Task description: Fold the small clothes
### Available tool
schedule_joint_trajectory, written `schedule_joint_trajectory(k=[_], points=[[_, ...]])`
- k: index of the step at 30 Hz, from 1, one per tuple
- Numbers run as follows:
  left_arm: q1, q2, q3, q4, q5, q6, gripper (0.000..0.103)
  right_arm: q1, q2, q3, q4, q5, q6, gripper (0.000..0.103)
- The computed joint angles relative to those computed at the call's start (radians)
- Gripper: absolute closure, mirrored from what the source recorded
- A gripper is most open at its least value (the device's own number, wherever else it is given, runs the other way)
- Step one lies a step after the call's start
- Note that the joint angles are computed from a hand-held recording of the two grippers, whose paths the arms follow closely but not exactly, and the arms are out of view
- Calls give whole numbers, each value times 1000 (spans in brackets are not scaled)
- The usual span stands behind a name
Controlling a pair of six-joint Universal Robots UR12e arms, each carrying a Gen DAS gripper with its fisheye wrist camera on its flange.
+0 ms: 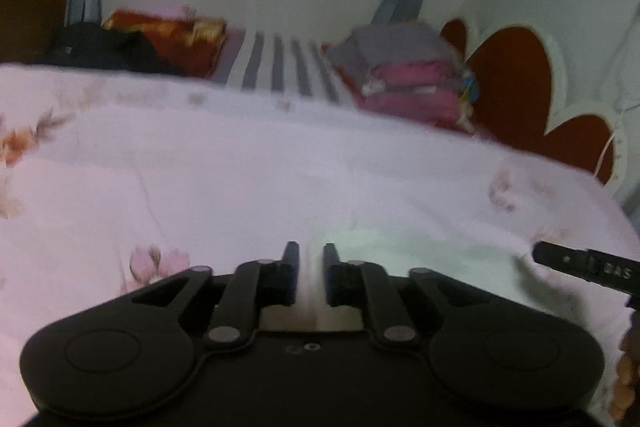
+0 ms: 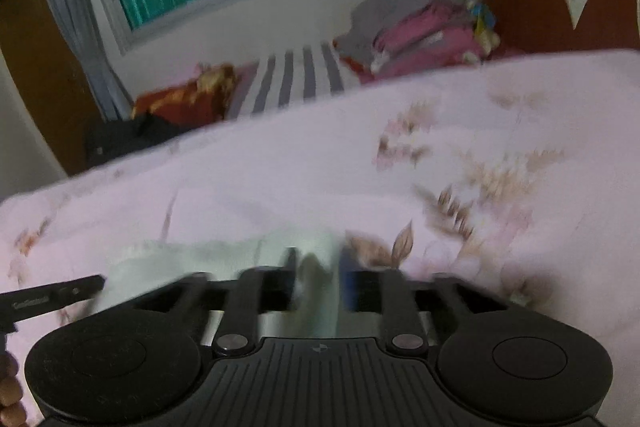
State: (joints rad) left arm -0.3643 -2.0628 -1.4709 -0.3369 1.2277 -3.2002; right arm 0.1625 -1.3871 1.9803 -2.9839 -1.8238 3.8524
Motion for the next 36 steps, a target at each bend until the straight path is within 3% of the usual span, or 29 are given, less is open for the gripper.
schedule_joint_trajectory(k=[1, 4, 7, 11, 13, 15, 17, 19, 25, 36], points=[[-1, 4, 0, 12, -12, 6, 86, 1, 1, -6, -11, -17, -6, 57], [-12, 11, 0, -3, -48, 41, 84, 5, 6, -19, -40, -21, -31, 58], [-32, 7, 3, -46, -36, 79, 84, 8, 32, -59, -4, 28, -70, 82], [-47, -9, -1, -54, 50, 102, 81, 13, 58, -79, 41, 61, -86, 82], [-42, -18, 9, -69, 60, 71, 74, 16, 68, -83, 74, 38, -99, 82], [-37, -18, 15, -89, 50, 41, 74, 19, 78, -79, 87, -3, -106, 82], [-44, -9, 10, -87, 76, 77, 74, 12, 75, -71, 75, 13, -84, 82], [-48, -2, 6, -82, 88, 91, 76, 20, 72, -79, 96, -4, -128, 82], [-41, 29, -19, -69, 73, 76, 77, 29, 25, -40, 14, 3, -114, 82], [-40, 99, -100, -61, 53, 128, 77, 79, -27, -8, 41, -20, -73, 82]])
